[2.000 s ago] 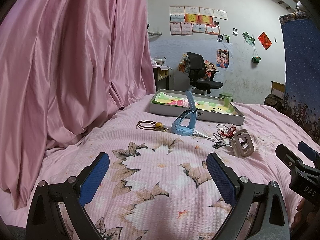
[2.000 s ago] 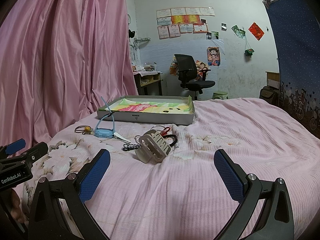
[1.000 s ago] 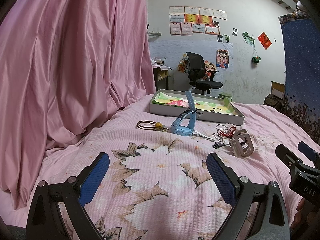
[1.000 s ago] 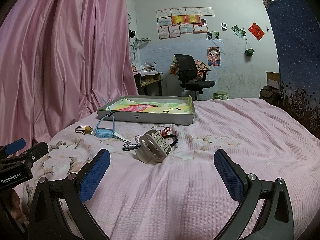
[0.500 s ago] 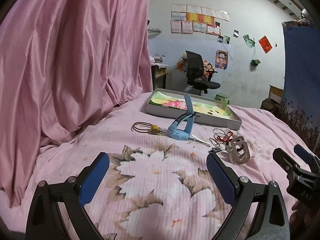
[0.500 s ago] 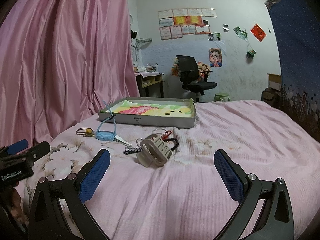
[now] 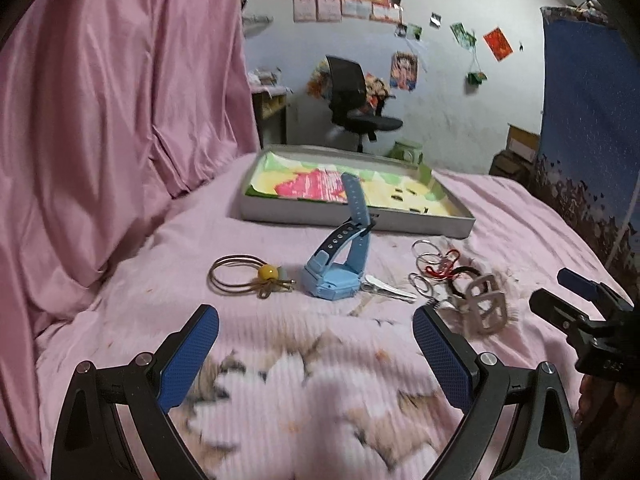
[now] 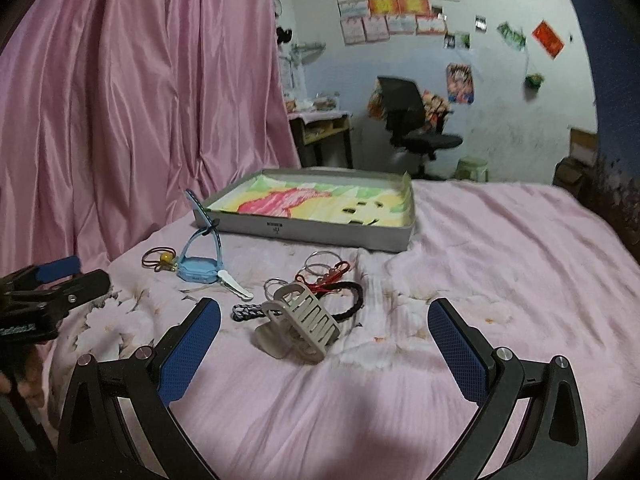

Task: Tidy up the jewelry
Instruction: 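Move the right tool to the grey slotted holder while the left tool approaches the yellow-bead hair tie, then close the right tool on the grey holder while the left tool grips the yellow-bead hair tie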

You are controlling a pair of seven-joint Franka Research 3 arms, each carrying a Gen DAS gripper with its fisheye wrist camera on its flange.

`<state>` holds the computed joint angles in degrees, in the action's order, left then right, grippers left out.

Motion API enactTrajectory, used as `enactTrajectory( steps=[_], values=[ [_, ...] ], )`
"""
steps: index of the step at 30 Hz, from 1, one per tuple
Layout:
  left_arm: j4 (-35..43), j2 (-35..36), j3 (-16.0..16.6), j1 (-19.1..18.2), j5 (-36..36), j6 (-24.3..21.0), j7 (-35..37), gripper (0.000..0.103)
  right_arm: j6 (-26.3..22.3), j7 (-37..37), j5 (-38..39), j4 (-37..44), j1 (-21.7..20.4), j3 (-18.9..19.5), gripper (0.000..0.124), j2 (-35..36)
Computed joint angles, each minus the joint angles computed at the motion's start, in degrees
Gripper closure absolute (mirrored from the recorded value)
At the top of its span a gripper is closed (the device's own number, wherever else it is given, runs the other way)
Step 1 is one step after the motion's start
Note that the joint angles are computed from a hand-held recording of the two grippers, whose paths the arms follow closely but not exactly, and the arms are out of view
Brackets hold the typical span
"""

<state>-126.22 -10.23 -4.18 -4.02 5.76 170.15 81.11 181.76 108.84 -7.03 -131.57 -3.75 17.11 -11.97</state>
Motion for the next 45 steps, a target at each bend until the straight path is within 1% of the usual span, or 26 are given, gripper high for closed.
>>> enactTrajectory(
  steps=[1, 3, 4, 6, 7, 10, 11, 12, 14, 16, 18, 20, 21, 23, 26, 29, 30, 32, 36, 40, 43, 45],
  values=[
    [1.0, 1.2, 1.0, -1.0, -1.8, -0.1, 2.2, 0.005, -1.3, -2.0, 2.0, 1.0, 3.0, -2.6, 0.022, 1.0],
    [3.0, 3.3, 2.2, -2.2, -5.7, -0.6, 6.8, 0.005, -3.1, -4.9, 4.7, 2.7, 6.9, -5.9, 0.022, 2.9],
    [4.3, 4.7, 2.7, -2.7, -8.4, -0.8, 10.0, 0.005, -3.6, -5.7, 5.4, 3.2, 8.1, -7.0, 0.022, 3.5],
    [6.1, 6.7, 2.6, -2.7, -13.8, -1.0, 15.6, 0.005, -4.7, -9.0, 8.3, 4.1, 11.1, -9.6, 0.022, 4.5],
    [6.7, 7.5, 2.3, -2.5, -16.9, -0.9, 18.4, 0.005, -5.1, -10.6, 9.5, 4.7, 12.3, -10.5, 0.022, 5.2],
    [9.5, 9.7, 0.8, -1.2, -24.5, -2.5, 25.1, 0.005, -6.2, -16.7, 14.4, 6.1, 15.5, -12.9, 0.022, 6.7],
    [10.2, 10.2, 0.1, -0.6, -26.1, -2.9, 26.7, 0.005, -6.4, -18.5, 16.1, 6.4, 16.2, -13.4, 0.022, 6.9],
    [11.1, 10.9, -0.6, 0.0, -27.0, -3.2, 28.0, 0.005, -7.0, -21.8, 19.3, 6.9, 17.5, -14.2, 0.022, 7.3],
    [12.7, 12.1, -1.9, 1.1, -28.0, -4.0, 29.7, 0.005, -8.4, -25.2, 22.8, 8.0, 18.2, -14.7, 0.022, 8.0],
    [14.5, 13.5, -3.1, 2.1, -28.8, -5.2, 31.3, 0.006, -9.9, -31.9, 30.2, 9.4, 19.7, -15.4, 0.022, 8.9],
    [16.1, 14.7, -3.9, 3.0, -28.9, -7.3, 31.9, 0.009, -10.9, -33.7, 32.2, 10.0, 19.5, -15.1, 0.027, 9.4],
    [17.4, 15.7, -4.5, 3.7, -28.6, -9.1, 31.9, 0.013, -12.3, -35.7, 34.6, 11.1, 19.4, -14.9, 0.039, 10.1],
    [18.1, 16.2, -4.8, 4.1, -28.3, -10.1, 31.7, 0.014, -12.8, -36.4, 35.4, 11.4, 19.3, -14.7, 0.042, 10.4],
    [19.3, 17.1, -5.3, 4.6, -28.0, -11.7, 31.3, 0.014, -13.4, -37.7, 36.7, 11.8, 19.2, -14.4, 0.047, 10.8],
    [21.0, 18.4, -5.9, 5.4, -28.0, -13.8, 31.2, 0.016, -14.0, -37.7, 36.2, 12.4, 19.1, -14.0, 0.055, 11.5],
    [22.3, 19.2, -6.5, 5.9, -27.8, -16.2, 31.7, 0.023, -14.0, -35.4, 33.8, 12.5, 18.9, -13.8, 0.057, 11.9],
    [22.5, 19.3, -6.6, 5.9, -27.8, -16.6, 31.9, 0.027, -13.9, -34.7, 33.3, 12.4, 18.8, -13.7, 0.058, 11.8],
    [22.4, 19.2, -7.1, 6.2, -28.4, -17.0, 33.3, 0.031, -13.7, -33.6, 32.5, 12.4, 18.7, -13.7, 0.062, 11.8],
    [22.2, 18.8, -7.6, 6.2, -30.3, -17.6, 36.7, 0.031, -14.0, -33.9, 33.6, 12.2, 18.7, -13.7, 0.065, 11.5],
    [24.0, 19.9, -7.1, 5.6, -28.9, -19.6, 35.0, 0.031, -15.1, -34.2, 33.6, 12.5, 18.7, -13.7, 0.065, 11.7],
    [25.4, 20.8, -7.4, 6.1, -30.6, -20.6, 34.3, 0.031, -16.0, -32.3, 31.7, 12.8, 18.6, -13.7, 0.065, 12.0],
    [25.4, 20.9, -7.4, 6.2, -31.0, -20.3, 33.6, 0.032, -15.8, -31.4, 30.8, 12.6, 18.6, -13.7, 0.065, 12.0]
  ],
)
